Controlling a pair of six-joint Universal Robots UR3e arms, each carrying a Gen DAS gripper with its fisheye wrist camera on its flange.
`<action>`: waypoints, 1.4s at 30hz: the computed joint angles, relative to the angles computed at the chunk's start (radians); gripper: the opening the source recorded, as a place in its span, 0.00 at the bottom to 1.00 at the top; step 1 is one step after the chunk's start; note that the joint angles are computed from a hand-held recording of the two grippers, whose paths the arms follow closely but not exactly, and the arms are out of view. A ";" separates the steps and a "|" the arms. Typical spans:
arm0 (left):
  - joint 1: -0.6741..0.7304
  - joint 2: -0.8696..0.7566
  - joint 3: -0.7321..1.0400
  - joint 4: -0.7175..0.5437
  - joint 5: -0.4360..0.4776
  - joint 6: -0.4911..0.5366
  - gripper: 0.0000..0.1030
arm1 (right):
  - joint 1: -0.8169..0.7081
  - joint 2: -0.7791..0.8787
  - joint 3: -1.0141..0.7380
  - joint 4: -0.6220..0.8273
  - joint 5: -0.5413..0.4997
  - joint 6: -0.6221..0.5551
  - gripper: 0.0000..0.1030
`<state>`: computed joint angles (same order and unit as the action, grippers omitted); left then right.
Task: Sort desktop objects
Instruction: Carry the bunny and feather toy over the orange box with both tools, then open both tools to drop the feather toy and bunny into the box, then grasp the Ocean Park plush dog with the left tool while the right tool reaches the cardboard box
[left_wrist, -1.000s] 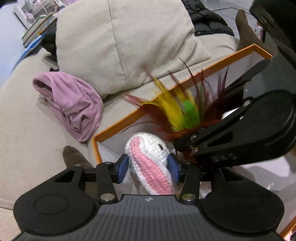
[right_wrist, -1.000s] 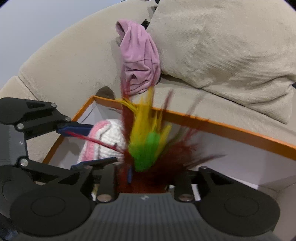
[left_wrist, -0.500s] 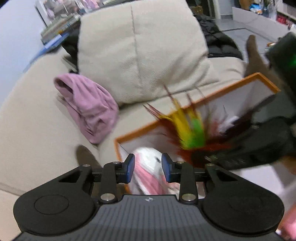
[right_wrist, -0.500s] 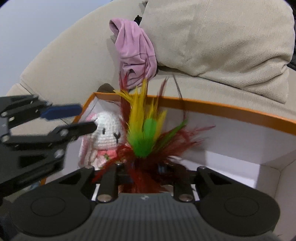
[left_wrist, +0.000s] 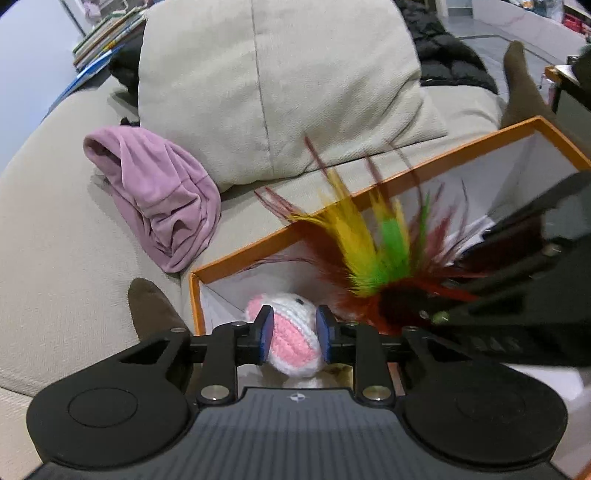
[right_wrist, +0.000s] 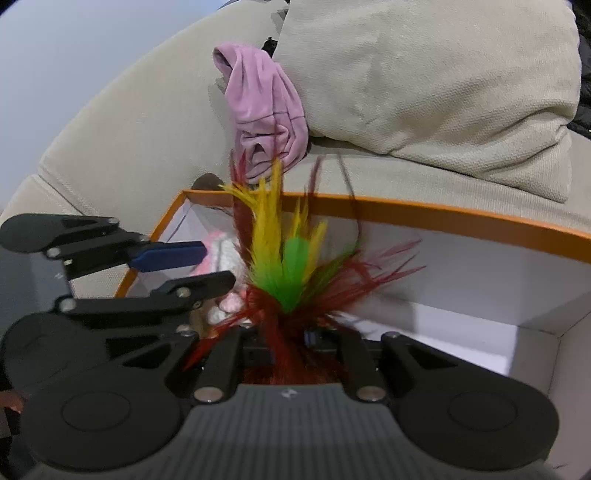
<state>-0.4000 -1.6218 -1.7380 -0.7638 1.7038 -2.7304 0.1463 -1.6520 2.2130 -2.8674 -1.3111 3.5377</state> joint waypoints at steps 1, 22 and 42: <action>0.002 -0.013 0.003 0.001 0.003 -0.010 0.27 | 0.003 -0.001 -0.001 0.001 -0.004 -0.002 0.12; 0.071 0.371 -0.110 -0.162 -0.140 -0.042 0.28 | 0.214 -0.035 -0.073 0.076 -0.295 0.036 0.38; 0.151 0.946 -0.152 -0.711 -0.263 -0.080 0.35 | 0.785 -0.080 -0.329 0.501 -0.842 0.341 0.56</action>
